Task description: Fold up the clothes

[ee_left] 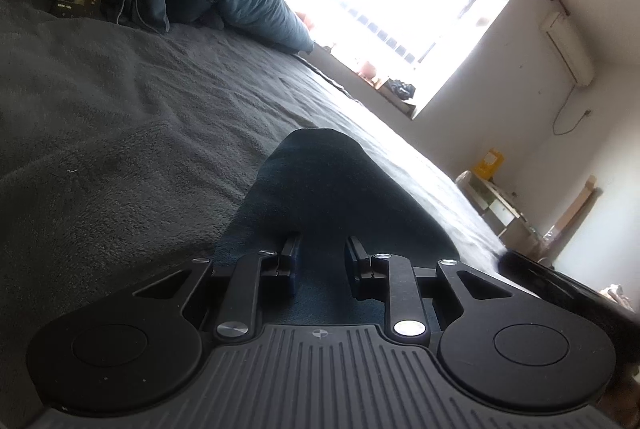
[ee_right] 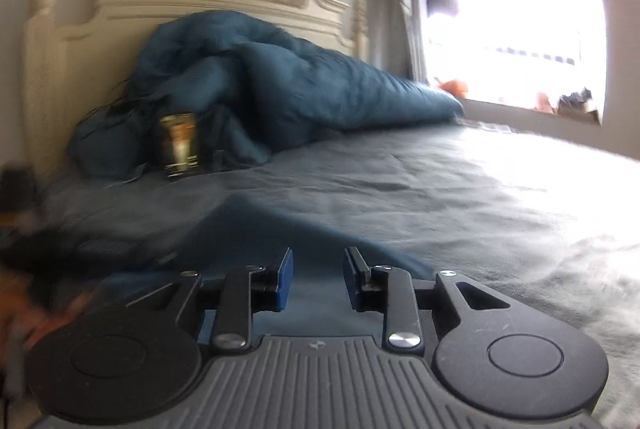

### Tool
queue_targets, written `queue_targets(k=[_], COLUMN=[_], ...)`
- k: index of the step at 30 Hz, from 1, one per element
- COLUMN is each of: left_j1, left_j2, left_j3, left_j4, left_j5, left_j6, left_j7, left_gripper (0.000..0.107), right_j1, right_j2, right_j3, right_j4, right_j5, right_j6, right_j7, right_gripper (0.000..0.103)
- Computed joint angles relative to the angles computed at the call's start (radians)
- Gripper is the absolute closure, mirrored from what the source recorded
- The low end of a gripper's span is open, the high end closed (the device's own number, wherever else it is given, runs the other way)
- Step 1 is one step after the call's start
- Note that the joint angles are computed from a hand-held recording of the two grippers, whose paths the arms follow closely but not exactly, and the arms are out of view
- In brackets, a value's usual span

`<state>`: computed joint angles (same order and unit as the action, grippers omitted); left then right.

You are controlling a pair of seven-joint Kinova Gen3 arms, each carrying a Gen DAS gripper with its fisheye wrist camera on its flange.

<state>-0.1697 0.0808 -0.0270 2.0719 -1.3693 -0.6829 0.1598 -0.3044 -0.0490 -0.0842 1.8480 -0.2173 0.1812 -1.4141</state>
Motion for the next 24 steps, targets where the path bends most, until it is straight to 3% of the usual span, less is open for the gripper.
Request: queue_targets(k=[3, 7, 9, 12, 15, 18, 20, 24], left_j1=[-0.015, -0.034, -0.04, -0.04, -0.033, -0.015, 0.008, -0.019], left_j2=[0.018, 0.03, 0.037, 0.037, 0.029, 0.015, 0.011, 0.017], left_j3=[-0.006, -0.013, -0.013, -0.007, -0.001, 0.009, 0.004, 0.009], left_j4=[-0.001, 0.011, 0.02, 0.028, 0.033, 0.034, 0.027, 0.015], left_j5=[-0.007, 0.018, 0.043, 0.064, 0.075, 0.09, 0.091, 0.056], left_j6=[-0.039, -0.086, -0.102, -0.097, -0.074, -0.021, 0.028, -0.009], left_j7=[0.007, -0.016, -0.049, -0.09, -0.127, -0.17, -0.169, -0.106], left_gripper=[0.088, 0.088, 0.088, 0.088, 0.088, 0.088, 0.088, 0.088], right_j1=[0.012, 0.084, 0.09, 0.154, 0.092, -0.047, -0.093, -0.006], right_j2=[0.134, 0.136, 0.128, 0.175, 0.294, 0.431, 0.513, 0.496], right_j3=[0.048, -0.039, -0.054, -0.145, -0.125, -0.026, 0.01, -0.096], right_j4=[-0.1, -0.204, -0.276, -0.415, -0.554, -0.692, -0.782, -0.805], right_j5=[-0.008, 0.034, -0.01, -0.131, -0.205, -0.133, -0.073, -0.043], right_j6=[0.121, 0.247, 0.316, 0.43, 0.509, 0.57, 0.628, 0.655], right_j7=[-0.061, -0.015, 0.041, 0.156, 0.199, 0.121, 0.043, -0.042], right_gripper=[0.077, 0.074, 0.074, 0.074, 0.074, 0.075, 0.072, 0.071])
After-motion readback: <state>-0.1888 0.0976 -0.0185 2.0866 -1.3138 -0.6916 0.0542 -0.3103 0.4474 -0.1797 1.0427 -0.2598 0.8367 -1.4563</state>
